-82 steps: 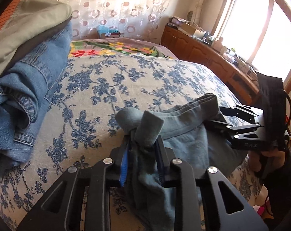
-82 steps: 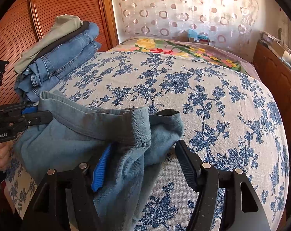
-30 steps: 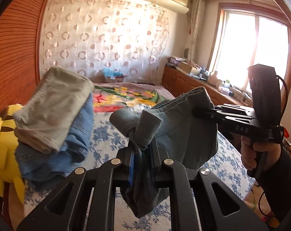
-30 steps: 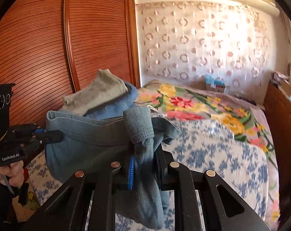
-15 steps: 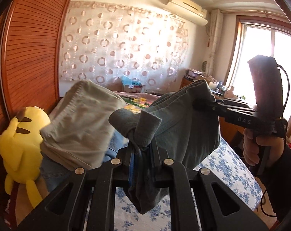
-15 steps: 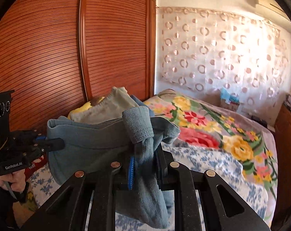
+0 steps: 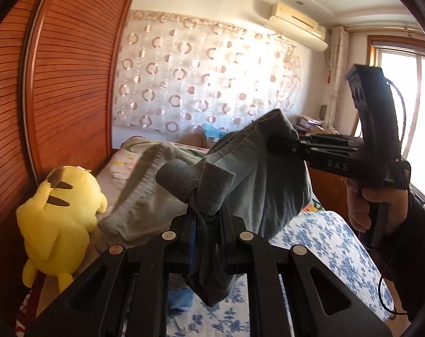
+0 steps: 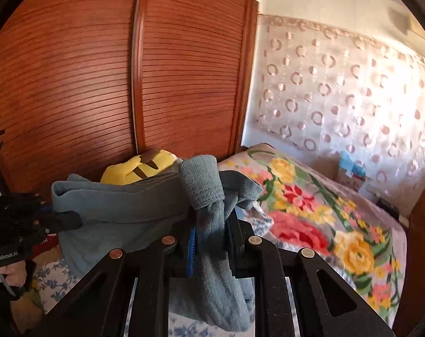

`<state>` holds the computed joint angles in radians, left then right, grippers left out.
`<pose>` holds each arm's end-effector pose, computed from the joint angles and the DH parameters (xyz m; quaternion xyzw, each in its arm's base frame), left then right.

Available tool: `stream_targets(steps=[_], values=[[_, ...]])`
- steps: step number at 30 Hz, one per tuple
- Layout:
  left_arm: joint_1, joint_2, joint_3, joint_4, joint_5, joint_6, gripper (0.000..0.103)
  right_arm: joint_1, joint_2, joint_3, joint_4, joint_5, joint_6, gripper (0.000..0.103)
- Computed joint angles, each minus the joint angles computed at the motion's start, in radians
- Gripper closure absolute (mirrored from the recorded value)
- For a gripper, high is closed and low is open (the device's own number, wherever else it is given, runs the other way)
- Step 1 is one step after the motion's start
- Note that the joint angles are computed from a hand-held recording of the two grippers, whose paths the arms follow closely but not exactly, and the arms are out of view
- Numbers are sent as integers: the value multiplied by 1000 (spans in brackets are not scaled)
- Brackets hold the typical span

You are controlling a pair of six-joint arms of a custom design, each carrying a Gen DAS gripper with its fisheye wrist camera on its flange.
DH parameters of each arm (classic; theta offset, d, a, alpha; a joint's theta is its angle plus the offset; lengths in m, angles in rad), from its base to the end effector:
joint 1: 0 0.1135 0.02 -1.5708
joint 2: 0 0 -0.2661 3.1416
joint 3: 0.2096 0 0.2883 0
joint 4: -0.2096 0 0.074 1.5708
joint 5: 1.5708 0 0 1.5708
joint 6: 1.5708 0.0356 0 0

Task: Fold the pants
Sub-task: 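Lift the shorts bundle with both grippers toward the jeans stack, then lower the shorts onto the jeans stack and open both grippers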

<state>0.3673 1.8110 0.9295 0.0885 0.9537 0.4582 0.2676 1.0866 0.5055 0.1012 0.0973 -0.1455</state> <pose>0.3607 0.1077 0.1251 0.2112 0.8133 -0.2539 0.4789 0.2534 0.0659 0.1938 -0.1504 0.8409 -0.0099 0.5198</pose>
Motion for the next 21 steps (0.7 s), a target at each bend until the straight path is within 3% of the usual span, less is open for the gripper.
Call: stream_targets(steps=[9, 17, 21], values=[[26, 124, 103, 43, -56, -95, 89, -10, 372, 295, 17, -74, -115, 85], [39, 198, 174, 13, -104, -101, 89, -13, 593, 484, -6, -115, -137, 85], [37, 221, 195, -11, -140, -96, 87, -18, 638, 518, 11, -115, -120, 68]])
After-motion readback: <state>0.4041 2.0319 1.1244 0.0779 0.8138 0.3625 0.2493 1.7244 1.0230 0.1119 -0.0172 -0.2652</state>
